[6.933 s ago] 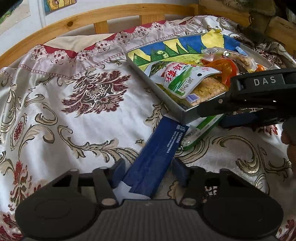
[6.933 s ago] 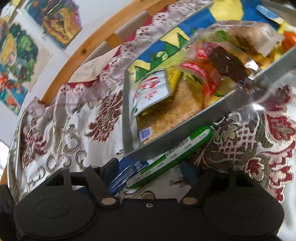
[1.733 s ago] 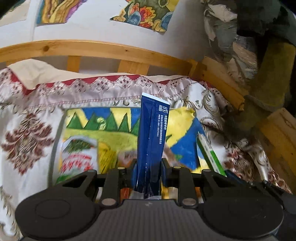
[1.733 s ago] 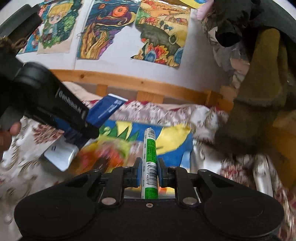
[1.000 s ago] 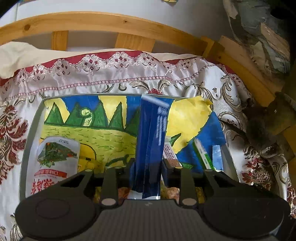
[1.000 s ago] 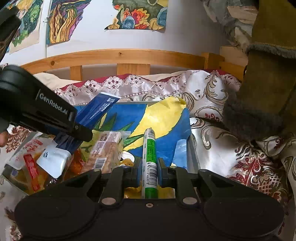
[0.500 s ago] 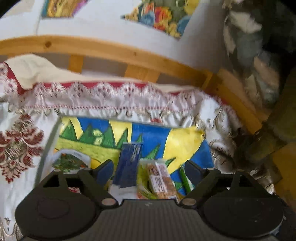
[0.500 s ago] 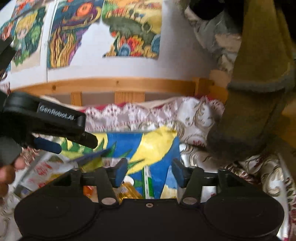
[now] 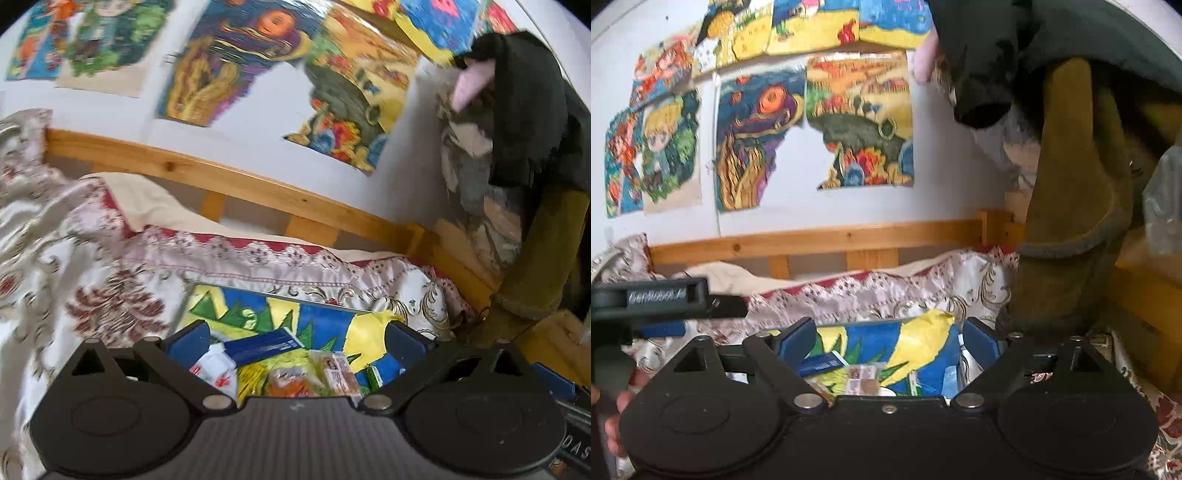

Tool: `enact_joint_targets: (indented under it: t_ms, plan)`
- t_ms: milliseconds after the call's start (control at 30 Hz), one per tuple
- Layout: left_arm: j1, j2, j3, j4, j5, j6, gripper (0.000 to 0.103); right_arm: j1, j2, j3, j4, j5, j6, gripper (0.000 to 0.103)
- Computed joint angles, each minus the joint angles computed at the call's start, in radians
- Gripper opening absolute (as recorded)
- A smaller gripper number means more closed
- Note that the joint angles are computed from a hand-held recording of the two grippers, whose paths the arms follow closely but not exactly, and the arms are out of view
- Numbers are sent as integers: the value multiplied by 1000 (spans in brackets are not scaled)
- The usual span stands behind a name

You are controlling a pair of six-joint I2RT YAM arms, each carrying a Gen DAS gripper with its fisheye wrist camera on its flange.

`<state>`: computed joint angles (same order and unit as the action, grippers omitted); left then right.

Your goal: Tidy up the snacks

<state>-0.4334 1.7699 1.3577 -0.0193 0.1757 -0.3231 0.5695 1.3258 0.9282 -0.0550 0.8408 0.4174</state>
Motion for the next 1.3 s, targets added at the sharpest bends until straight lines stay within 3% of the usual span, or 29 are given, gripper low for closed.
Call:
enact_joint_targets:
  t_ms: [267,533,1067,1300]
  plan:
    - [25,-252,-265,51,-36,42,102,175,-86,-2,-125,137,84,96]
    - [60,-457,-453,34,-43,79,102,371,-117,8,-283,277,255,102]
    - [97,-740,-697,-42,-80,157,103,657,28,129,-901,398,911,102]
    - [114,-805,-758,-68,-79,185,103,720,100,167,-1041,394,1092,102]
